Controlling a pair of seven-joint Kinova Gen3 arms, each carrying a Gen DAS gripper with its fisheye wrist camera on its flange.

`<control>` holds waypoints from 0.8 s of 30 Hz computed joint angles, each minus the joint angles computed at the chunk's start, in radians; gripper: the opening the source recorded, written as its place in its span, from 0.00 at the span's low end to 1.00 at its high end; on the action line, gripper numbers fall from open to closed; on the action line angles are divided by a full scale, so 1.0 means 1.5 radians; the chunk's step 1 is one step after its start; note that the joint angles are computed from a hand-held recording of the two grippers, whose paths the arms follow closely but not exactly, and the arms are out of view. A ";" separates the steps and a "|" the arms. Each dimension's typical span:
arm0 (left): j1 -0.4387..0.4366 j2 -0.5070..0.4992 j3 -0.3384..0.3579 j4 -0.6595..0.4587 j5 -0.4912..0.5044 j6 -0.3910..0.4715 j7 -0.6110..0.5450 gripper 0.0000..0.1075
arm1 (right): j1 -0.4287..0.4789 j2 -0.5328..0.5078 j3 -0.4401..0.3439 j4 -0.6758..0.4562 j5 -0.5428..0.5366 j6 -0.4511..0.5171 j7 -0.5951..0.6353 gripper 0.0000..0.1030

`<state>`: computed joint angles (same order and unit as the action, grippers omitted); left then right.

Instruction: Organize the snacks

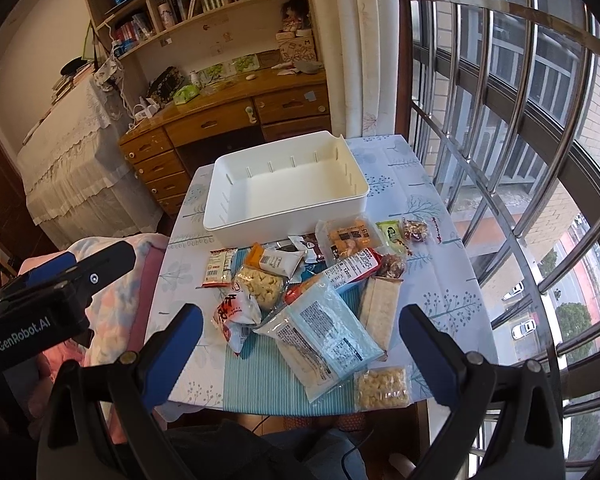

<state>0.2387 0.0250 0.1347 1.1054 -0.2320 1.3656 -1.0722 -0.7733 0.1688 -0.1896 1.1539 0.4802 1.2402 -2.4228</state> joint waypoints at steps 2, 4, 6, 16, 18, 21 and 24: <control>-0.007 -0.001 -0.006 0.003 0.012 -0.004 -0.016 0.95 | -0.008 0.003 0.001 -0.002 0.012 0.006 -0.018 0.96; -0.016 -0.005 -0.012 0.010 0.026 -0.011 -0.034 0.95 | -0.016 0.006 0.002 -0.002 0.025 0.009 -0.037 0.96; -0.024 -0.006 -0.015 0.014 0.037 -0.014 -0.050 0.95 | -0.026 0.010 0.003 -0.006 0.038 0.018 -0.056 0.96; -0.042 0.017 -0.026 0.007 0.052 0.019 -0.069 0.95 | -0.041 0.023 0.011 -0.015 0.055 0.053 -0.109 0.96; -0.047 0.021 -0.029 0.007 0.063 0.022 -0.072 0.95 | -0.036 0.022 0.013 -0.012 0.047 0.054 -0.112 0.96; -0.044 0.030 -0.027 0.001 0.062 0.030 -0.063 0.95 | -0.024 0.019 0.015 -0.003 0.034 0.053 -0.115 0.96; -0.033 0.041 -0.024 -0.004 0.055 0.041 -0.044 0.95 | -0.003 0.013 0.016 0.010 0.012 0.042 -0.104 0.96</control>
